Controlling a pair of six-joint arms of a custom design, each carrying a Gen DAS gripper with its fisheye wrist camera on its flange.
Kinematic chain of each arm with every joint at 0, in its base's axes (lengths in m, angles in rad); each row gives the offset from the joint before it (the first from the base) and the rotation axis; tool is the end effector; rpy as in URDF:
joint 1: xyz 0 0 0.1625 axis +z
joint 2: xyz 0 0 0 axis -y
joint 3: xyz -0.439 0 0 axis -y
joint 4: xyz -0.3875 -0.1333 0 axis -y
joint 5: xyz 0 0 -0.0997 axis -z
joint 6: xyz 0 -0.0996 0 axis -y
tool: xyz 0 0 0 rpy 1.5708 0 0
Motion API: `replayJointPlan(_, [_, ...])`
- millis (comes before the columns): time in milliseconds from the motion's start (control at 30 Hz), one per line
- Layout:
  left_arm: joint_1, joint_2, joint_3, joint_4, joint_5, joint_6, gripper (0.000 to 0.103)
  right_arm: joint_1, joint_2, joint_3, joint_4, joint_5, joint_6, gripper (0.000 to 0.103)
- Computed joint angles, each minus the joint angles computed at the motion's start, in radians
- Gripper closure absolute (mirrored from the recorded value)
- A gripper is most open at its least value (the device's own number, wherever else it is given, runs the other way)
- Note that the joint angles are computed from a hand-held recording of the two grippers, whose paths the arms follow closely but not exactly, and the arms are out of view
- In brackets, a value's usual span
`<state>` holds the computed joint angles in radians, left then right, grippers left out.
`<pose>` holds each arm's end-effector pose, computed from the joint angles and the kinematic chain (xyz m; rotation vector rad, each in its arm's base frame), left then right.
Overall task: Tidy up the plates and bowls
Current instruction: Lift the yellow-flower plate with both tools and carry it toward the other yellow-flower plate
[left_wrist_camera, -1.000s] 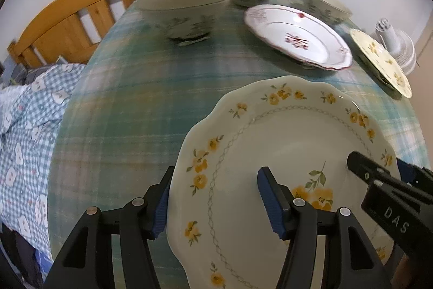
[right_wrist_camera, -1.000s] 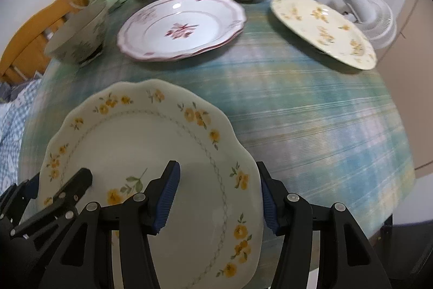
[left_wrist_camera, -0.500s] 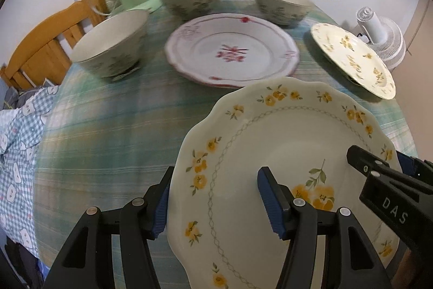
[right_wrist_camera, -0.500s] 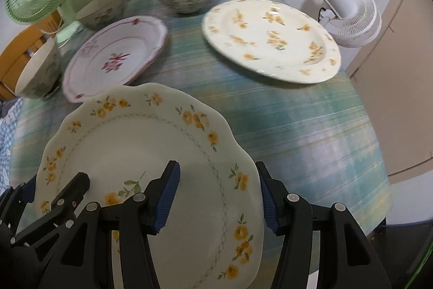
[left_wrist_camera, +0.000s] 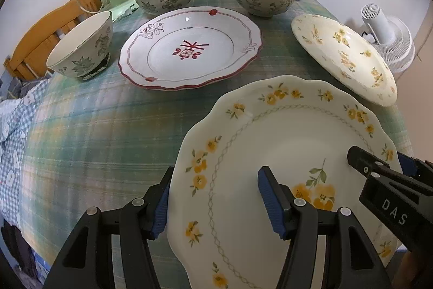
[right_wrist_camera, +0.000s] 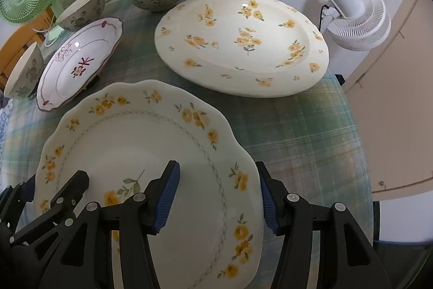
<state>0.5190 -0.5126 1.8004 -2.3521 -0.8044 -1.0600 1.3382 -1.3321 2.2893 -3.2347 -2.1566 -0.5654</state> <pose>-0.3712 -0.4451 -0.1054 0.2298 2.2932 -0.5121 -0.0291 -0.4624 0.2739 0.1284 -2.3061 0.5112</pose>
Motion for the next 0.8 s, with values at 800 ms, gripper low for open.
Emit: replayJointPlan(800, [-0.021,-0.023,-0.100,-0.035,0.035,0.167,0.009,0.064,-0.140,-0.039,0.052,0.075,0.070,0.021])
